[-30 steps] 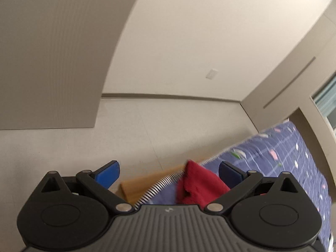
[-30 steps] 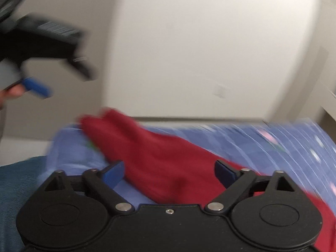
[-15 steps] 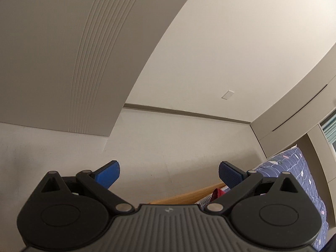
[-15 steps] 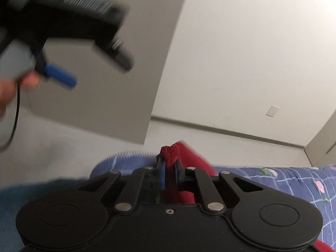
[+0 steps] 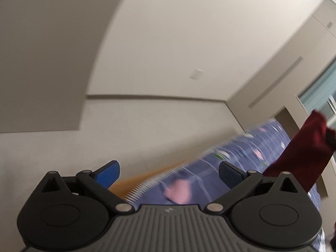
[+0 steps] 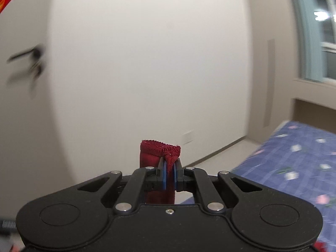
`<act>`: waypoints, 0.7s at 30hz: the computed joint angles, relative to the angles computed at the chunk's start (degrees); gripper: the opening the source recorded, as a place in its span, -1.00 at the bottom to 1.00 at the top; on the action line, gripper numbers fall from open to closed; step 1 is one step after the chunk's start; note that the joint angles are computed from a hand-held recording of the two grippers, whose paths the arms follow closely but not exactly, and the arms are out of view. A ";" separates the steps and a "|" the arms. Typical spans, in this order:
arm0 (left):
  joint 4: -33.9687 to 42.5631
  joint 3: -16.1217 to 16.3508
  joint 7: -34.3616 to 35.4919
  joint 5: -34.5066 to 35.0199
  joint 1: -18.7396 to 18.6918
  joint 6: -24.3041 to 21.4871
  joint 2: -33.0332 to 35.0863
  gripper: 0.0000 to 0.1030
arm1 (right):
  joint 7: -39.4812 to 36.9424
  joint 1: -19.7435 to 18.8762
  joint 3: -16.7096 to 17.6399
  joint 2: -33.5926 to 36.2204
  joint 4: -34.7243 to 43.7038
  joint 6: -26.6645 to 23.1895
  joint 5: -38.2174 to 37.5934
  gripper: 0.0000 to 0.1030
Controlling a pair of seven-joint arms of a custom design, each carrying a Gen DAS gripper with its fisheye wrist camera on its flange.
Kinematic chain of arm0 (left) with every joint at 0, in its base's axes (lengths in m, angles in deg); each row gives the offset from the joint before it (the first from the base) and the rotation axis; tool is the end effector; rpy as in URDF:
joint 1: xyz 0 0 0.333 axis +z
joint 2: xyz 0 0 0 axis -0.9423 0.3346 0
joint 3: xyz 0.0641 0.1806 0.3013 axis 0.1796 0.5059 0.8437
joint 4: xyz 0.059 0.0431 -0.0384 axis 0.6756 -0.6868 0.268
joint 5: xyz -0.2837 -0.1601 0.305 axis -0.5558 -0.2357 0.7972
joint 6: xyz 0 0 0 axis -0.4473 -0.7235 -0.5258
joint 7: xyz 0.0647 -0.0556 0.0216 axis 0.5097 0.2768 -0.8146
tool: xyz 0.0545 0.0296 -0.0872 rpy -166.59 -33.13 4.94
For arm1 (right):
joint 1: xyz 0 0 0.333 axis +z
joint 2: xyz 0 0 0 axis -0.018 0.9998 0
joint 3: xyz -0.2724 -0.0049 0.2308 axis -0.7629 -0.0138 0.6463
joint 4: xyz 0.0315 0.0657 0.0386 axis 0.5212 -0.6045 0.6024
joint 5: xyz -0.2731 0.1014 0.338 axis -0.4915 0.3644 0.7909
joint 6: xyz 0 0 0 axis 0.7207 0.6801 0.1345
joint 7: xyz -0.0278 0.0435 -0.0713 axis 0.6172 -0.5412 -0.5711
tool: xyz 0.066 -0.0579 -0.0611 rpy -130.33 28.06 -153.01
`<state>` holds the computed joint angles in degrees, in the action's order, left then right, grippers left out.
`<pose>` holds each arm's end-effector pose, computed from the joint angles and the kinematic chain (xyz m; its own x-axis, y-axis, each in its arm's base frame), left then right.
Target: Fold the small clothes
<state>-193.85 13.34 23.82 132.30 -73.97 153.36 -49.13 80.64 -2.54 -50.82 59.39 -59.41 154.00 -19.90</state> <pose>0.5020 -0.2124 0.5444 0.6097 -0.5935 0.5254 -0.2932 -0.7847 -0.5462 0.7232 0.0057 0.6761 0.6573 -0.7495 -0.0789 -0.3139 -0.1771 -0.9328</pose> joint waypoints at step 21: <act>38.05 3.80 38.13 -15.11 -13.71 1.44 34.39 0.99 | 6.50 -15.25 -5.86 4.73 -8.03 20.69 5.55 -0.88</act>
